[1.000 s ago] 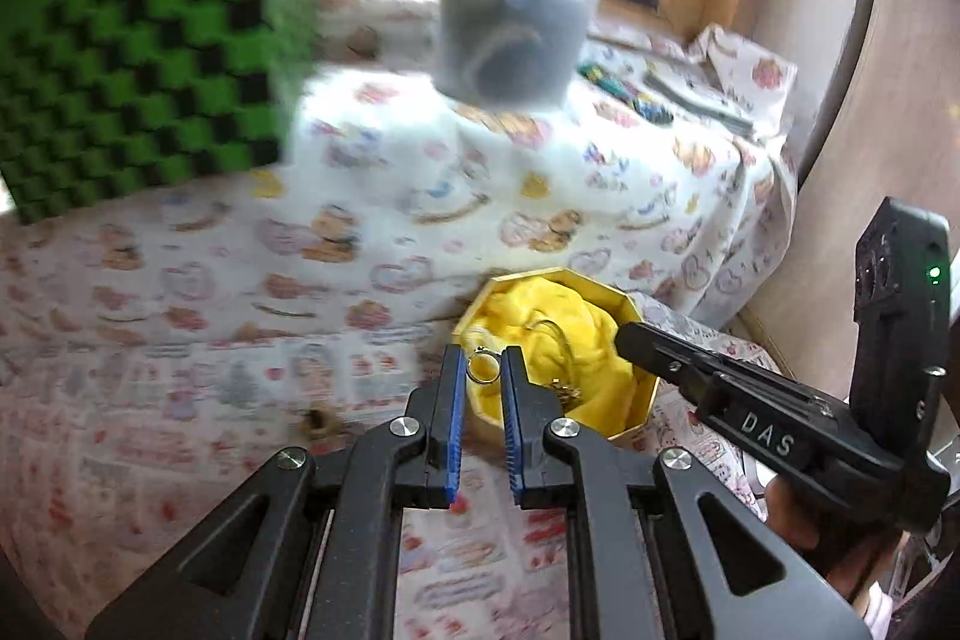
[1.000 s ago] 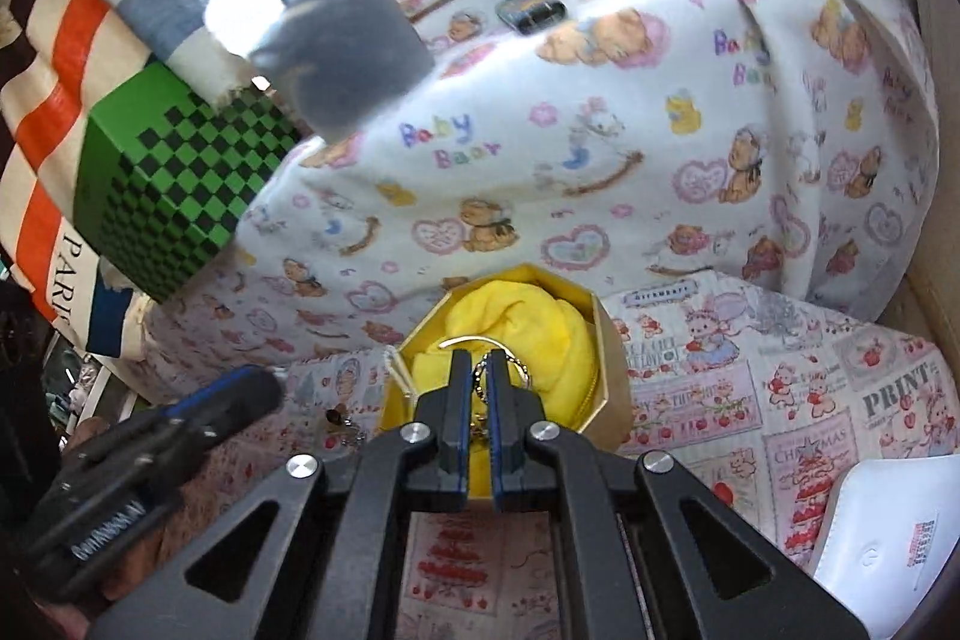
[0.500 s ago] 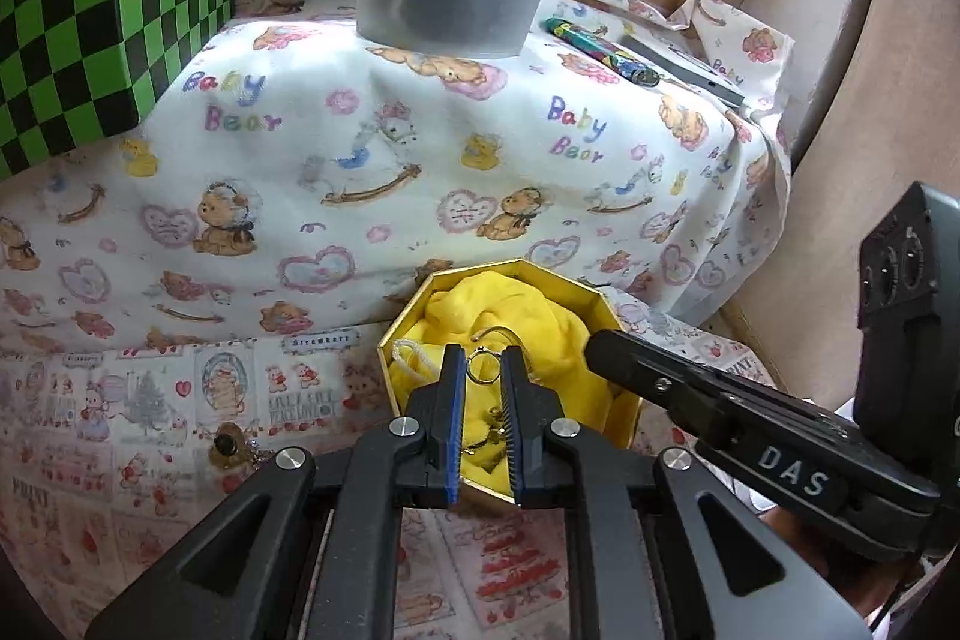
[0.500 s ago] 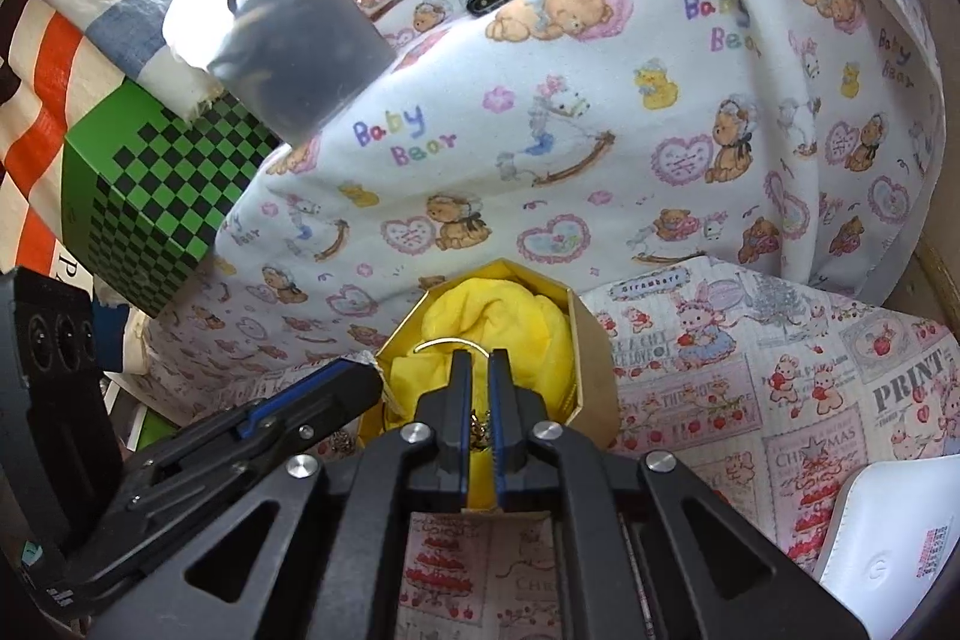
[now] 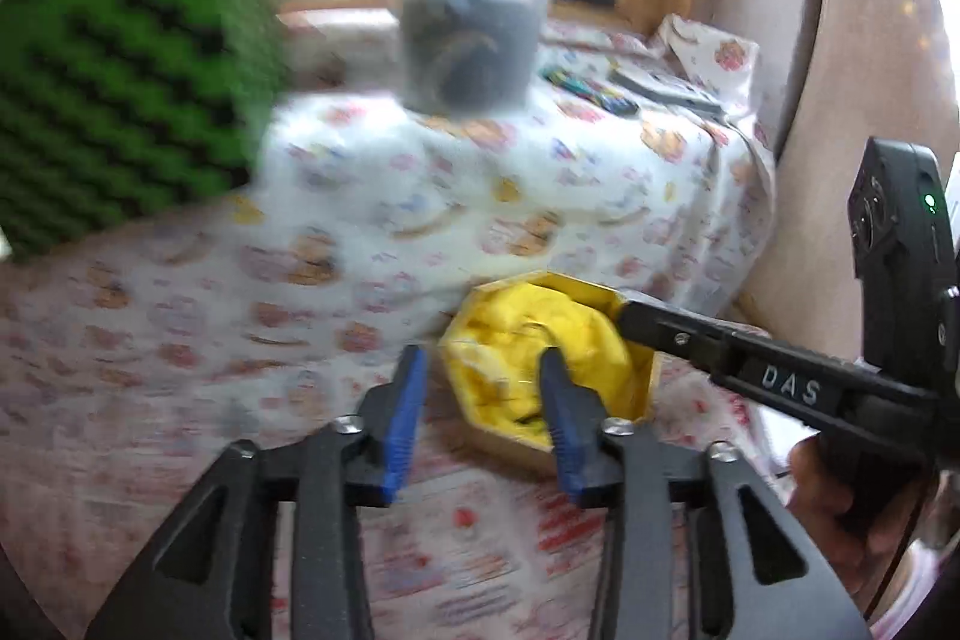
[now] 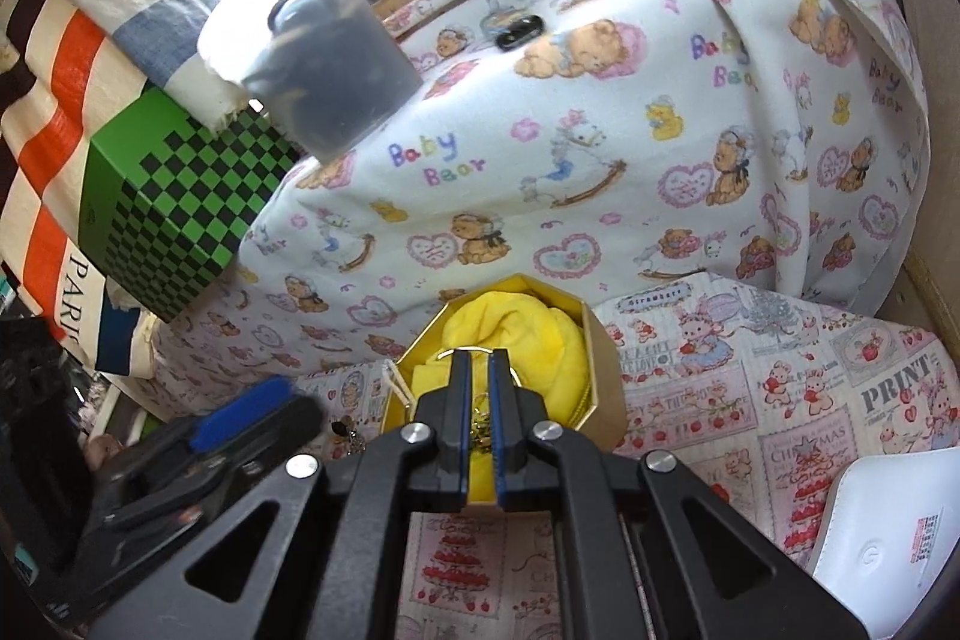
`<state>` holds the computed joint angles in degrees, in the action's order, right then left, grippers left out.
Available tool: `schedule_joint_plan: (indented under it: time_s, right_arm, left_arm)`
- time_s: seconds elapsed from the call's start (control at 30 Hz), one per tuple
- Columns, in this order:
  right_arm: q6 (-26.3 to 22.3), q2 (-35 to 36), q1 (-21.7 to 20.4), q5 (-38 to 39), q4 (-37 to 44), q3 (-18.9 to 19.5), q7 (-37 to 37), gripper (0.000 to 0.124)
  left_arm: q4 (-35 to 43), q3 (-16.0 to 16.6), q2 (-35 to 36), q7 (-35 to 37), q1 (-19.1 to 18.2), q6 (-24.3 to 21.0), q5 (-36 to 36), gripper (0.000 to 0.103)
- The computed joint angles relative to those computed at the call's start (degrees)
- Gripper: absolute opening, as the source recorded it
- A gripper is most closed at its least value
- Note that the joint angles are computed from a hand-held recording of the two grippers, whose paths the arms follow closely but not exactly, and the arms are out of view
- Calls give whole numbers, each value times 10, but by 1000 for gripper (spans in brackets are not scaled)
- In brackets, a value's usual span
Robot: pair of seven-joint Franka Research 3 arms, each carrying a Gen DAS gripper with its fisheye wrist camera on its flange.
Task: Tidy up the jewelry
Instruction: 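Lower the left tool onto the round gold earring and close it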
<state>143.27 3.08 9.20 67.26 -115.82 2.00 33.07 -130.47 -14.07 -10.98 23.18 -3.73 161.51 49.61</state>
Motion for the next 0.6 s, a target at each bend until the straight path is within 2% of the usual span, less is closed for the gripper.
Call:
schedule_joint_plan:
  time_s: [0.03, 0.1, 0.13, 0.2, 0.23, 0.3, 0.37, 0.53, 0.6]
  right_arm:
    - [5, -6, 2, 2, -5, 2, -8, 5]
    - [16, -13, 6, 5, -13, 4, -15, 5]
    - [27, -18, 9, 6, -17, 5, -20, 5]
    - [49, -25, 16, 7, -26, 7, -35, 10]
    - [69, -29, 22, 8, -32, 9, -42, 16]
    - [125, -36, 36, 13, -46, 16, -65, 19]
    - [136, -40, 43, 14, -52, 15, -83, 20]
    - [144, -50, 57, 24, -64, 14, -105, 26]
    - [150, -54, 62, 29, -69, 13, -112, 27]
  left_arm:
    - [-5, -19, -19, -53, 14, -29, 52, 53]
    - [-20, -33, -51, -116, 25, -57, 110, 56]
    - [-29, -33, -65, -132, 26, -60, 122, 57]
    - [-45, -34, -91, -161, 29, -64, 141, 67]
    - [-54, -35, -103, -174, 32, -63, 152, 70]
    - [-72, -38, -127, -197, 38, -63, 171, 76]
    - [-90, -46, -151, -235, 49, -67, 198, 83]
    - [-113, -45, -168, -239, 50, -78, 207, 87]
    - [-119, -43, -166, -248, 52, -78, 211, 92]
